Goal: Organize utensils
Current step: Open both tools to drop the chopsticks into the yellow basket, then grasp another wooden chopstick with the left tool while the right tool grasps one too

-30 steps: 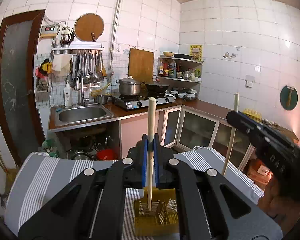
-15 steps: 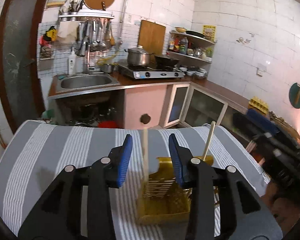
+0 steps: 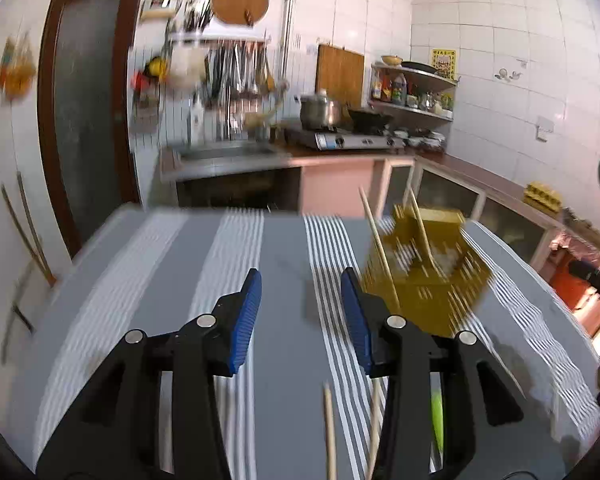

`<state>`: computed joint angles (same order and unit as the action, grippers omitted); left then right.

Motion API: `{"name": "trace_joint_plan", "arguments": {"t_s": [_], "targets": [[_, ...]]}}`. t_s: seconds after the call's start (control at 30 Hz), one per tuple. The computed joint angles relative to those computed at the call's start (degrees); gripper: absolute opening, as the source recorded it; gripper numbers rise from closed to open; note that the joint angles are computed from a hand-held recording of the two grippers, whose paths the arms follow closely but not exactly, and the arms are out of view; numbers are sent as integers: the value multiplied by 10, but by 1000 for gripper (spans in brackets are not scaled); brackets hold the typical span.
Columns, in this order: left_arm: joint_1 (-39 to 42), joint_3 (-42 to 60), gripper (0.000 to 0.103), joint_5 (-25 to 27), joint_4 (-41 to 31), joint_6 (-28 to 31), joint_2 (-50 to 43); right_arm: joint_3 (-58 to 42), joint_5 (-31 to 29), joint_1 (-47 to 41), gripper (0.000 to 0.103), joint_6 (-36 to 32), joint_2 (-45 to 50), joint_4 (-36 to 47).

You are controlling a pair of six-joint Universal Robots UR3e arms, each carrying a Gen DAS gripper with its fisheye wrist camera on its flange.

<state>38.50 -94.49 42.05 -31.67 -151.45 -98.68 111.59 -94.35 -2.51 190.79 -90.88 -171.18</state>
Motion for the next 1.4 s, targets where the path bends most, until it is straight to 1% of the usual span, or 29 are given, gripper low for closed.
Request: {"name": "trace_joint_plan", "arguments": {"t_s": [0.03, 0.1, 0.13, 0.17, 0.2, 0.3, 0.33, 0.4, 0.47, 0.53, 0.6, 0.67, 0.7, 0.77, 0.8, 0.87, 0.9, 1.03, 1.13, 1.2, 1.4], "targets": [[21, -43, 41, -13, -11, 21, 27, 57, -15, 6, 58, 7, -35, -5], [68, -133, 45, -32, -38, 66, 87, 149, -37, 22, 58, 25, -86, -26], [98, -185, 45, -45, -65, 107, 124, 178, -43, 30, 58, 37, -102, -32], [120, -234, 45, -45, -63, 133, 157, 225, -45, 37, 58, 61, -131, -34], [140, -275, 45, -42, -66, 157, 186, 251, -42, 40, 58, 72, -147, -34], [194, -333, 45, -35, -211, 282, 265, 303, -67, 72, 58, 101, -175, -28], [199, -338, 45, -30, -234, 302, 274, 309, -66, 81, 58, 100, -179, -24], [208, -347, 45, -30, -283, 345, 297, 303, -91, 115, 58, 109, -157, -30], [194, -356, 45, -28, -268, 345, 300, 276, -73, 119, 58, 103, -129, -21], [171, -356, 45, -21, -238, 318, 290, 230, -92, 145, 58, 110, -84, -7], [146, -355, 47, -13, -205, 287, 282, 190, -96, 162, 58, 108, -45, 1], [113, -353, 47, 5, -148, 252, 257, 142, -108, 177, 58, 111, -2, 24], [92, -343, 47, 22, -122, 230, 236, 127, -104, 180, 58, 114, 14, 27], [75, -336, 47, 29, -112, 220, 219, 95, -109, 188, 58, 120, 45, 41], [56, -325, 47, 45, -94, 206, 198, 86, -106, 189, 58, 121, 53, 46], [36, -303, 47, 56, -103, 206, 173, 57, -95, 189, 58, 121, 79, 65], [26, -298, 47, 64, -95, 201, 163, 40, -85, 188, 58, 119, 94, 75], [-16, -266, 47, 87, -55, 164, 113, -18, -89, 189, 57, 125, 141, 113], [-48, -239, 47, 107, -30, 138, 81, -44, -84, 183, 49, 125, 160, 131], [-70, -221, 47, 128, -15, 122, 59, -59, -78, 179, 49, 123, 174, 139], [-114, -153, 47, 169, -28, 94, -1, -91, -83, 166, 45, 108, 204, 165]]}}
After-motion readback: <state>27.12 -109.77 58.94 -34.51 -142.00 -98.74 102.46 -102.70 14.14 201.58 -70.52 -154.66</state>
